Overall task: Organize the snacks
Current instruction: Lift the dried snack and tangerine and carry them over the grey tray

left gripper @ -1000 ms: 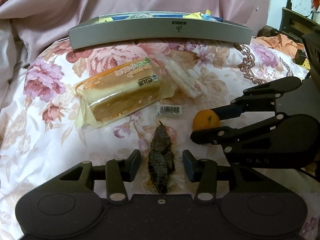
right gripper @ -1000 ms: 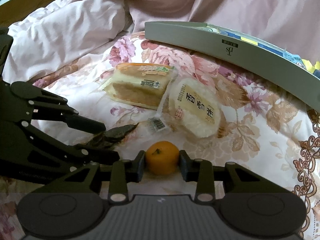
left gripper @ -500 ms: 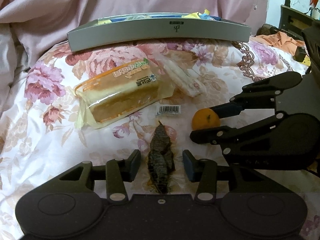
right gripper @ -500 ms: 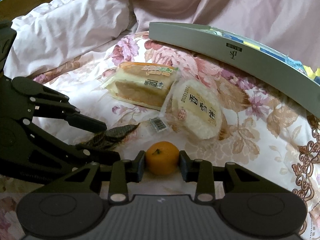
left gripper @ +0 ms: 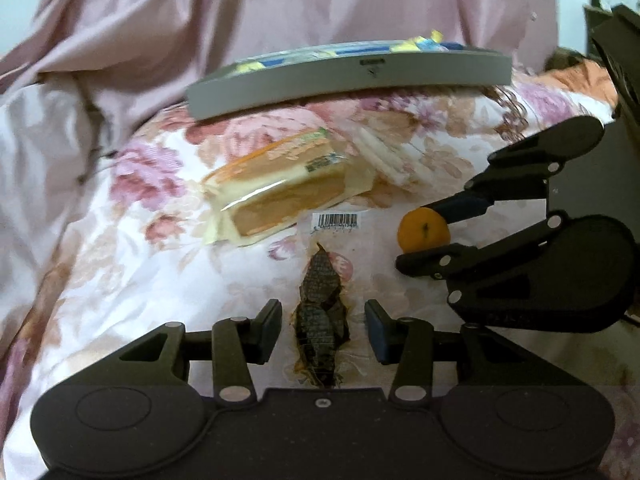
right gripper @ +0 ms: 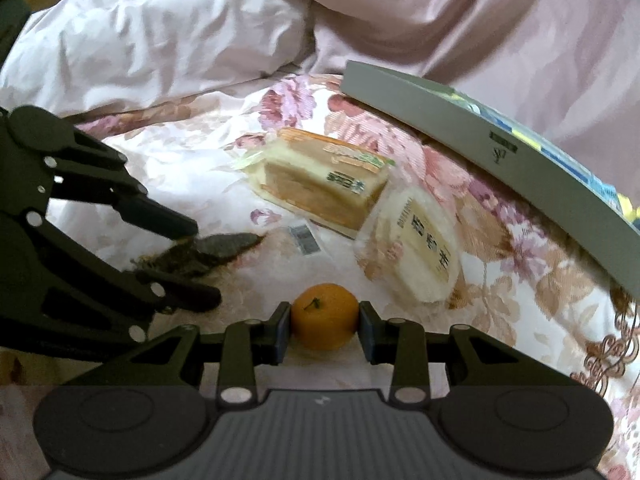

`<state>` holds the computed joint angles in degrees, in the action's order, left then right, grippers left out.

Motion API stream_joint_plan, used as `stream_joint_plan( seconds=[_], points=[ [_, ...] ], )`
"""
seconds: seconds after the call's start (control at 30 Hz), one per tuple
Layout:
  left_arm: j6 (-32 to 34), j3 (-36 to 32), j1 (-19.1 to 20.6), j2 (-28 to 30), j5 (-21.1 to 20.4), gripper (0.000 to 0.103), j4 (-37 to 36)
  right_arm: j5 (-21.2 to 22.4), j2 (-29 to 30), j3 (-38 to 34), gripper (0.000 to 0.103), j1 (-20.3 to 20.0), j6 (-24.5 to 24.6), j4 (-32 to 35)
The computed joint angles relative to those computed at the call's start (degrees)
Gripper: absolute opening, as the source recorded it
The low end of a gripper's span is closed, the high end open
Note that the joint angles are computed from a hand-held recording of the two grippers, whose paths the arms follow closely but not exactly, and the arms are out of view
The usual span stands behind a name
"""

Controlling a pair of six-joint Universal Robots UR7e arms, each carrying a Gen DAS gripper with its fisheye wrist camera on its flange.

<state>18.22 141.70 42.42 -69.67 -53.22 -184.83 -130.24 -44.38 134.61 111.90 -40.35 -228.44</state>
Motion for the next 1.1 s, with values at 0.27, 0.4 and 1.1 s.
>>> stream_joint_plan(
  seconds=[0.27,0.4,1.1],
  points=[
    [-2.64,5.09,-1.59,0.64,2.6,0.047,-14.33,0.28,2.25,-0.13,0.039,1.33,-7.23,-5.1],
    [-1.09,5.82,-2.03,2.66,3.0,0.047,-21.8,0.53,4.38,-0.33,0.039,2.25,-12.97,-9.92],
    [-3.98,-4.48,-6.55,8.45,6.72,0.047,-26.91,4.71,3.46,-1.29,0.039,3.14,-21.0,-28.03]
  ],
)
